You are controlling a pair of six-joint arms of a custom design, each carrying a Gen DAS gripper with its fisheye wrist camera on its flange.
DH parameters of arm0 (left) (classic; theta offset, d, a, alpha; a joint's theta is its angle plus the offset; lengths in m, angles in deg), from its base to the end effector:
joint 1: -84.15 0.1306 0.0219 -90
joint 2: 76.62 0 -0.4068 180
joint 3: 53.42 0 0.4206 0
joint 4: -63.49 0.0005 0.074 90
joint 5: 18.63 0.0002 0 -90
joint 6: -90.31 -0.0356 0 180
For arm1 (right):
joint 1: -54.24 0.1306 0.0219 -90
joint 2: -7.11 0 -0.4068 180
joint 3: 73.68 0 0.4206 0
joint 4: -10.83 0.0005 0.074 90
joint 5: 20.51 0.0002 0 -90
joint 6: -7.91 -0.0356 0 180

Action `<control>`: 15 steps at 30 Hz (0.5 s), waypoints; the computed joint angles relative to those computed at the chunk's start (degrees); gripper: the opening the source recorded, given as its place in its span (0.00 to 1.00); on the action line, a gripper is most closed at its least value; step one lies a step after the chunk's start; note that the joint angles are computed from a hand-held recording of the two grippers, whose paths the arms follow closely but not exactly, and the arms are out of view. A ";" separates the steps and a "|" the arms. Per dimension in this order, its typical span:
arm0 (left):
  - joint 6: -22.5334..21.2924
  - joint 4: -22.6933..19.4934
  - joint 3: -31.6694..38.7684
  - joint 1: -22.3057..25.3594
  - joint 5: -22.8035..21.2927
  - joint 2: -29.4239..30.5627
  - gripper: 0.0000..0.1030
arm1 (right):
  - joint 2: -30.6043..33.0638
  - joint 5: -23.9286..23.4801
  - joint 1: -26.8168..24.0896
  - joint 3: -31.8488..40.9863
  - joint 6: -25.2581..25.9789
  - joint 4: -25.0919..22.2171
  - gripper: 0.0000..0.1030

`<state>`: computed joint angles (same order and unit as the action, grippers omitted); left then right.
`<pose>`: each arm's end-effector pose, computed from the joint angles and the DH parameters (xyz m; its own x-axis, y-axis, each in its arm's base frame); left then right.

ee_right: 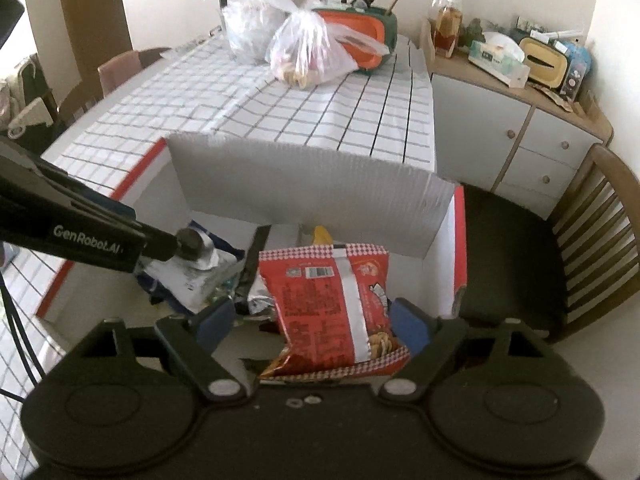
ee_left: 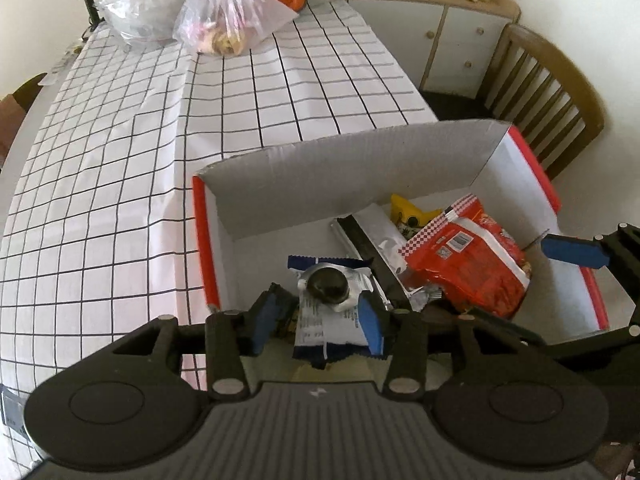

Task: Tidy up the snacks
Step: 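Open the right gripper to drop the chip bag into the box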

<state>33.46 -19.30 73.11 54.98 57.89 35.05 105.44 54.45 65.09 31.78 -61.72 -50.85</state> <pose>0.5445 -0.2950 0.5158 -0.8949 -0.1095 -0.4327 -0.1097 0.9937 -0.0246 0.5492 0.1142 0.4969 -0.6353 -0.4640 -0.6173 -0.5875 0.8092 -0.0037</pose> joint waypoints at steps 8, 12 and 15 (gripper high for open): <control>0.34 4.31 -5.49 -1.11 -1.85 -5.74 0.50 | -3.33 -2.39 -0.13 -1.73 -0.80 0.70 0.86; -0.06 6.96 -8.53 -2.05 -4.18 -8.82 0.55 | -4.85 -3.74 -0.14 -2.80 -1.90 1.07 0.86; 0.11 8.41 -10.82 -2.64 -5.54 -11.13 0.55 | -6.07 -4.93 -0.09 -3.70 -2.49 1.39 0.86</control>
